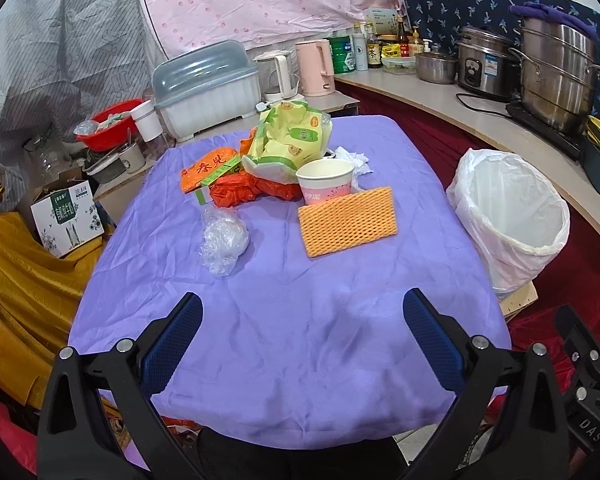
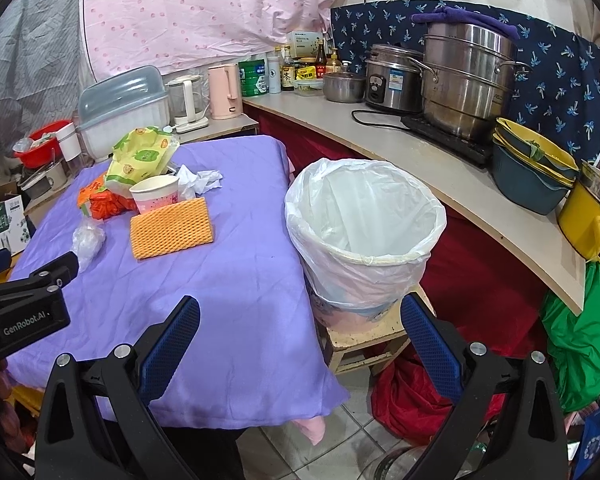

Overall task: Collect trash
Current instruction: 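Grasp the clear plastic bag with the left tool while the right tool approaches the orange foam sleeve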

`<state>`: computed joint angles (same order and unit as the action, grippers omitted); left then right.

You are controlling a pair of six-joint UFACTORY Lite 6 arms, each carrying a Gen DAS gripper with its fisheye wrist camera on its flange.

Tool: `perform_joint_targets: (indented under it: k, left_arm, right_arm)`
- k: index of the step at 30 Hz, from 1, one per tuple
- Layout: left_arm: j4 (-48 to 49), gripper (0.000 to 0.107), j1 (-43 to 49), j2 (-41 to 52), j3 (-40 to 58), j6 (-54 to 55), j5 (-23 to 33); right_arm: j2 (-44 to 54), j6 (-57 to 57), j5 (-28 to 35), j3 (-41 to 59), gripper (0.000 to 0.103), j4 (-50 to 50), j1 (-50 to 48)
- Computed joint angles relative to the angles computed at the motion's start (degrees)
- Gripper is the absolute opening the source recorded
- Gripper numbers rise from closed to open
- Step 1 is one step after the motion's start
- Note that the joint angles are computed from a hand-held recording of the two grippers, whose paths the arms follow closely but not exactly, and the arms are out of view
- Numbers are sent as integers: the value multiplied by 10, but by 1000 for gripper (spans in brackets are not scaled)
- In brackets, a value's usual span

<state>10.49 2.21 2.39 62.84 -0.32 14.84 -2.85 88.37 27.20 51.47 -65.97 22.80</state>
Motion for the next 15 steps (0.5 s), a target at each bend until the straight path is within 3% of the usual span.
perform_joint_targets:
  k: [8,15]
  left_arm:
    - [-92,96,53,124,105,89,0]
    - [-92,96,107,334,336,73,45]
  right_arm:
    - [103,13,-33,80,96,-20,-25]
    - [242,-10,-50,219,96,-2,-29]
